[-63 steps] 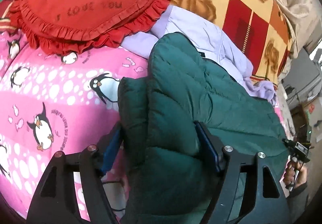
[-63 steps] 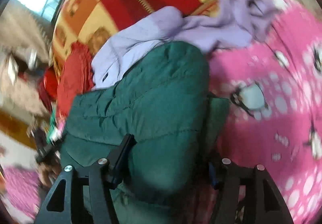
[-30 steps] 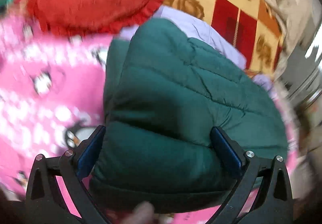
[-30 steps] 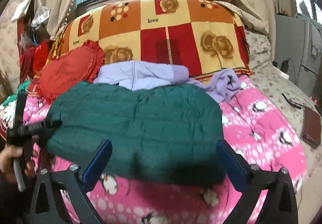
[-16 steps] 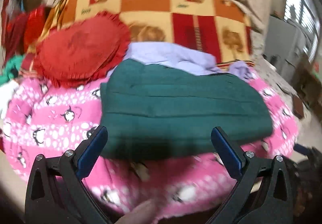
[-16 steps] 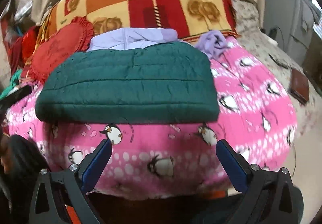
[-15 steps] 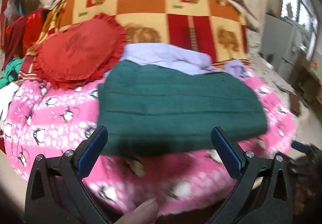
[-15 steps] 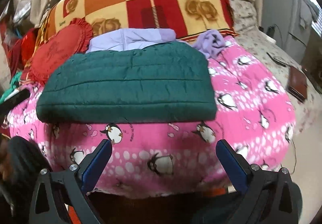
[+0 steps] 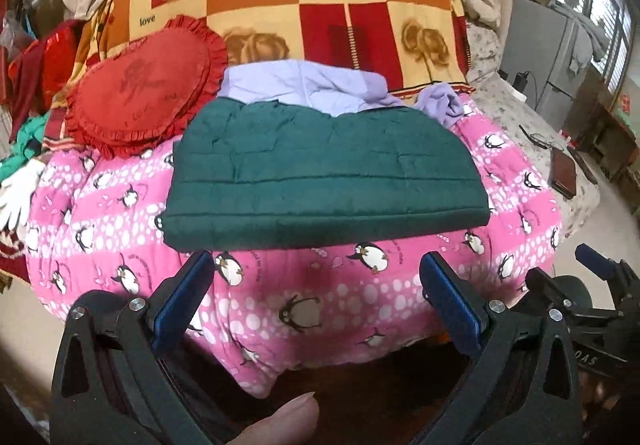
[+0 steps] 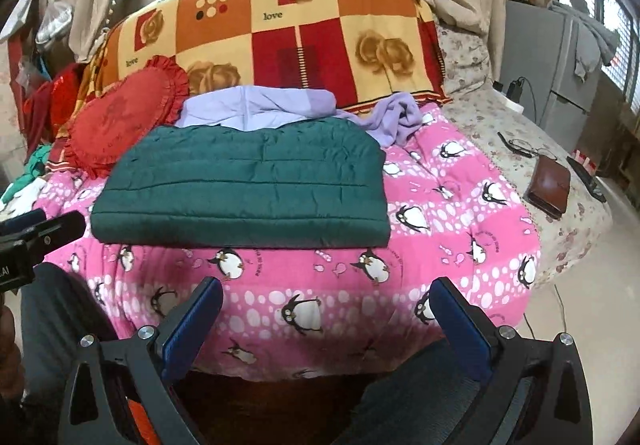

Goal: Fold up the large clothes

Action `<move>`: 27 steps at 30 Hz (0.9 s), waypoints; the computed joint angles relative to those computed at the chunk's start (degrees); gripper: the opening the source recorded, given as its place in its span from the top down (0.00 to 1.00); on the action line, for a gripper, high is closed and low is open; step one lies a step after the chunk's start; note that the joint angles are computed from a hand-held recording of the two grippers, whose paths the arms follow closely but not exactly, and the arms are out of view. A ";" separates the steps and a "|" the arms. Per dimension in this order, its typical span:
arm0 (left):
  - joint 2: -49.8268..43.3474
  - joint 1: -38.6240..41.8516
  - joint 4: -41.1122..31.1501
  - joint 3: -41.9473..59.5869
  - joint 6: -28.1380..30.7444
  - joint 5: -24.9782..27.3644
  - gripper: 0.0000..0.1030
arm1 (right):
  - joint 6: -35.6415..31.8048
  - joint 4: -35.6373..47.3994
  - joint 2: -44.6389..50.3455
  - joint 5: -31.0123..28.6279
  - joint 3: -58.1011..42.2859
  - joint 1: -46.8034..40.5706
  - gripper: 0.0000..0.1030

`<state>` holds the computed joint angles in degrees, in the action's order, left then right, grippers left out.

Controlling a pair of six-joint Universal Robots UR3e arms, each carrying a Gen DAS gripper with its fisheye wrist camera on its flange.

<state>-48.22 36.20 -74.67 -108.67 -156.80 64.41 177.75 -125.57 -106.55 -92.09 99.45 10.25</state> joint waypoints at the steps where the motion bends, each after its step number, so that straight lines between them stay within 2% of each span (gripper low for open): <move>1: 0.07 0.30 -0.05 0.22 0.20 -0.14 0.00 | -0.11 0.09 -0.31 -0.11 0.06 0.16 0.01; 15: -0.30 -1.47 3.31 -1.04 -3.04 4.53 0.00 | -0.57 0.87 -1.12 -0.01 0.76 0.46 0.01; 27: -0.44 -1.63 3.11 -1.42 -2.85 4.64 0.00 | 0.17 0.47 -0.36 -0.71 1.07 1.77 0.01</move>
<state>-48.67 34.57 -71.56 -110.09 -159.65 69.05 177.92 -125.09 -106.91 -92.80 100.52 12.02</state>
